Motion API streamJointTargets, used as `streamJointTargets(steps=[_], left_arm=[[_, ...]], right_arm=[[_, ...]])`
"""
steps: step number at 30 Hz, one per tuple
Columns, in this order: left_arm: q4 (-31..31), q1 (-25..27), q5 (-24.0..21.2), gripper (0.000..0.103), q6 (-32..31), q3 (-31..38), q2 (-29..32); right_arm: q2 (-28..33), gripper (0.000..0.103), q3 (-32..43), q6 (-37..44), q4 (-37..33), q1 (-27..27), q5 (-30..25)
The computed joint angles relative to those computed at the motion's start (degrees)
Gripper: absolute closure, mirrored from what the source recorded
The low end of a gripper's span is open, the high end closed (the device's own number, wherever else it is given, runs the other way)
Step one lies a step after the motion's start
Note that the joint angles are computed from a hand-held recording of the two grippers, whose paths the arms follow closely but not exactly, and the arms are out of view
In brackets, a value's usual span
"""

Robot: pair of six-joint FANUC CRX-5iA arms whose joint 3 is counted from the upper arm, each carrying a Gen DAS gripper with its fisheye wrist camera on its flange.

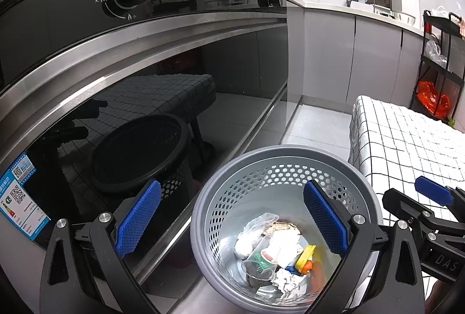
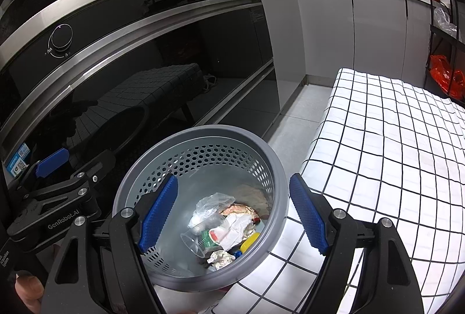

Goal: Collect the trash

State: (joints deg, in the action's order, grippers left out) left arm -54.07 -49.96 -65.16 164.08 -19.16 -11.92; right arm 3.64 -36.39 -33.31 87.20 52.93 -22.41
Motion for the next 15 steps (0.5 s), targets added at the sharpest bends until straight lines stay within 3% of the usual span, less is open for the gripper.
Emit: streamJointTargets(steps=[15], left_arm=[[0.09,0.03,0.14,0.006,0.16,-0.11,-0.17]], right_arm=[[0.17,0.027,0.09,-0.02,0.15,-0.03,0.01]])
